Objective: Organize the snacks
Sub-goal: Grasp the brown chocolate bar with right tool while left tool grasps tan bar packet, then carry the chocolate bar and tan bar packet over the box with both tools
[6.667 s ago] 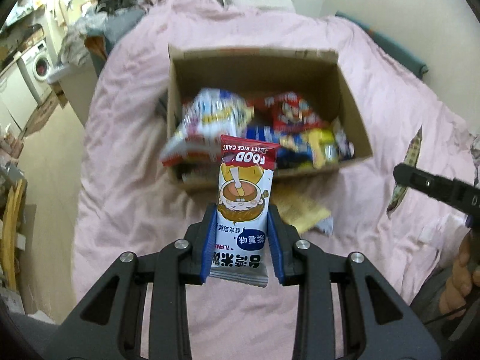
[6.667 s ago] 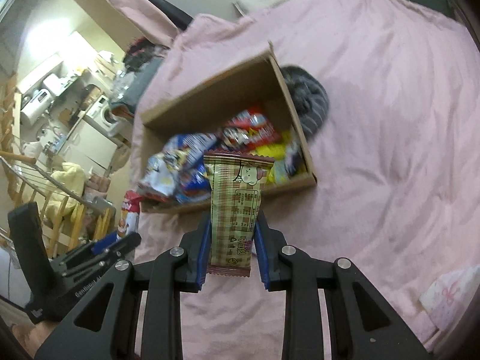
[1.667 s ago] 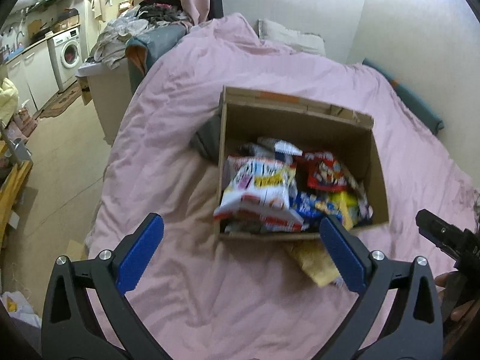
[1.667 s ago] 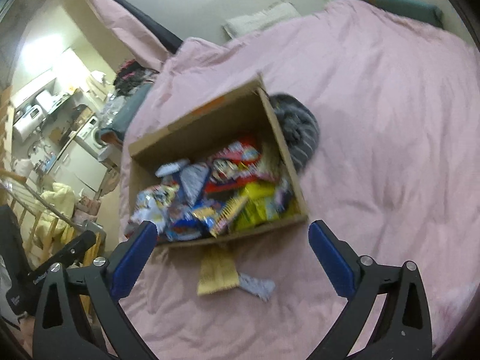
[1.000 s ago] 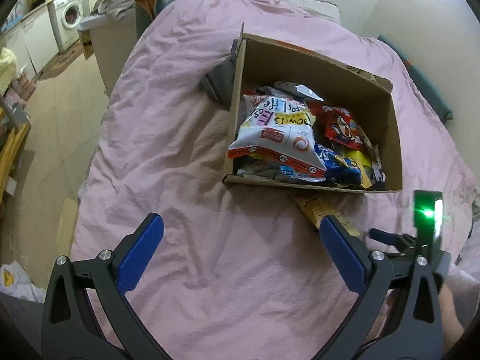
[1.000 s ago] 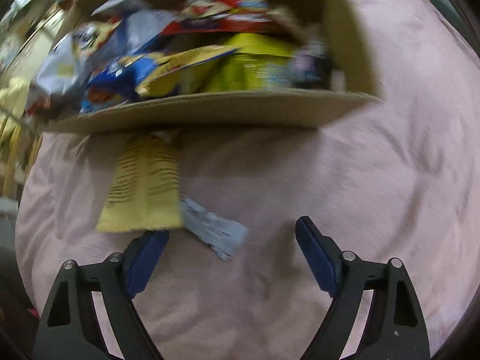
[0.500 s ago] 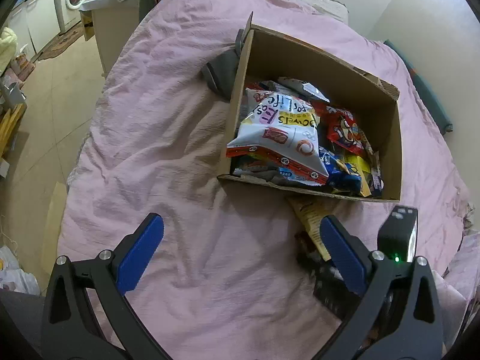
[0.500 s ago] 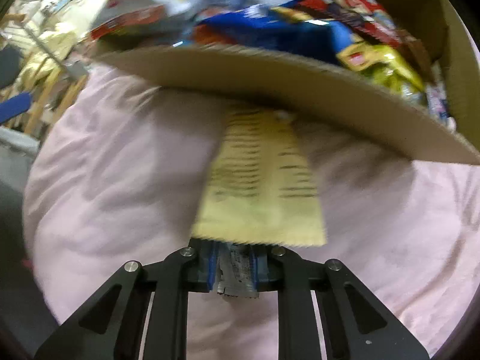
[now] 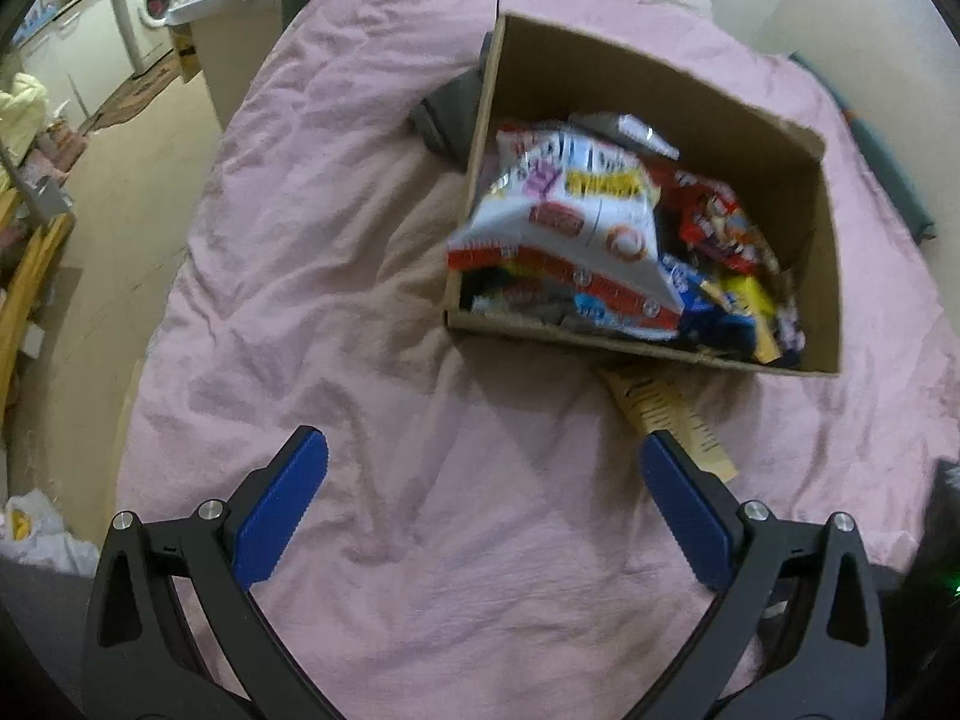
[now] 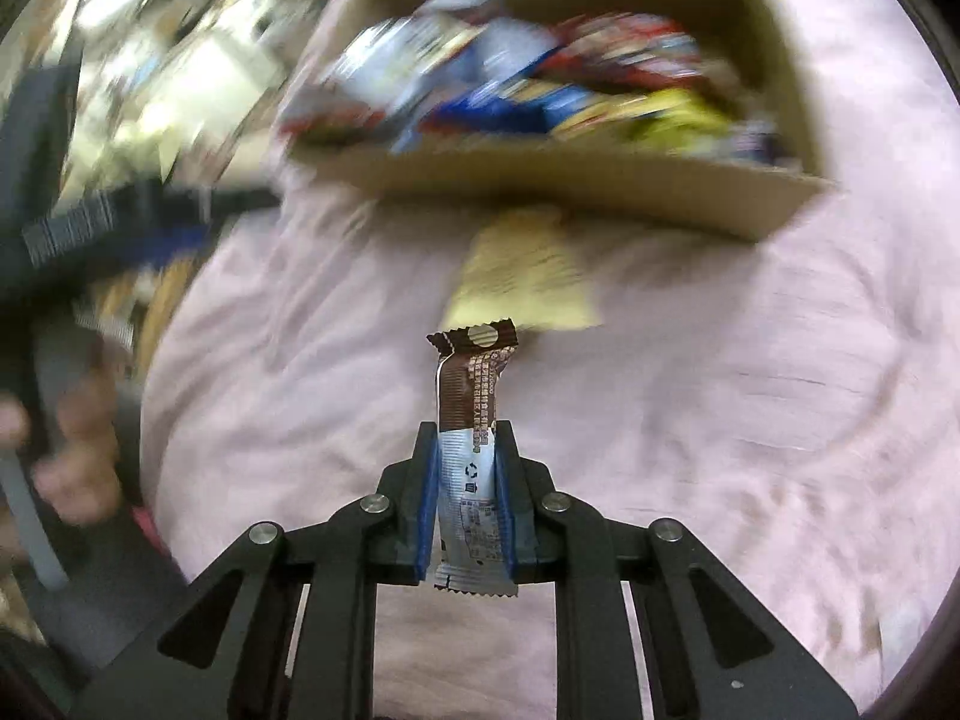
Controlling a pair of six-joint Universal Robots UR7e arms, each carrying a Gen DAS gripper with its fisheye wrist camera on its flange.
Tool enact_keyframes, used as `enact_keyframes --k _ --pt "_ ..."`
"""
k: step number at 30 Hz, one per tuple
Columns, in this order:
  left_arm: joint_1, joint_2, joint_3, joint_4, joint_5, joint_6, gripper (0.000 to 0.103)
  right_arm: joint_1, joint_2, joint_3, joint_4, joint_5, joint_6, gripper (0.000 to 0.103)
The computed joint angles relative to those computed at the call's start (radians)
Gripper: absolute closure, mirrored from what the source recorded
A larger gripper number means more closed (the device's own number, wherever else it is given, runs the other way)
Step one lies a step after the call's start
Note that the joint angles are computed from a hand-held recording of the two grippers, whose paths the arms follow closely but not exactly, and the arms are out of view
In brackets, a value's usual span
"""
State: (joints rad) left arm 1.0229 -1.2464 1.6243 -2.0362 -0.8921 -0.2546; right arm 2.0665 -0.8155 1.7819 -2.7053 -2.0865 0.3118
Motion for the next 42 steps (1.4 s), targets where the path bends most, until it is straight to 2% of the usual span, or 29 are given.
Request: enact_keyframes --k 4,10,17,25,26,27,30,33,42 --pt "-0.023 0.019 0.032 -0.005 0.002 -0.063 0.001 0.005 -0.047 0.044 -0.12 -0.092 0.069 0.085" --pt "-0.059 0.092 0.037 -0.017 -0.017 -0.102 0.004 -0.013 -0.095 0.094 -0.243 -0.172 0.161 0.085" --pt "-0.063 0.194 -0.005 -0.009 0.025 -0.128 0.005 -0.024 -0.142 0.125 -0.306 -0.175 0.176 0.085" --pt "-0.051 0.278 -0.07 0.076 0.05 -0.165 0.024 -0.029 -0.131 0.099 -0.32 -0.157 0.177 0.085" --pt "-0.047 0.285 -0.078 0.089 0.041 -0.161 0.037 -0.029 -0.134 0.1 -0.324 -0.156 0.172 0.085" --pt "-0.044 0.292 -0.085 0.101 0.038 -0.15 0.058 -0.029 -0.134 0.098 -0.329 -0.155 0.169 0.085" --pt "-0.037 0.287 -0.085 0.118 0.028 -0.154 0.068 -0.032 -0.134 0.097 -0.337 -0.142 0.166 0.085" --pt "-0.036 0.264 -0.061 0.108 0.021 -0.12 0.074 -0.032 -0.134 0.095 -0.335 -0.134 0.164 0.085" --pt "-0.046 0.152 0.046 0.105 -0.019 -0.076 0.077 -0.024 -0.114 0.073 -0.321 -0.13 0.153 0.085"
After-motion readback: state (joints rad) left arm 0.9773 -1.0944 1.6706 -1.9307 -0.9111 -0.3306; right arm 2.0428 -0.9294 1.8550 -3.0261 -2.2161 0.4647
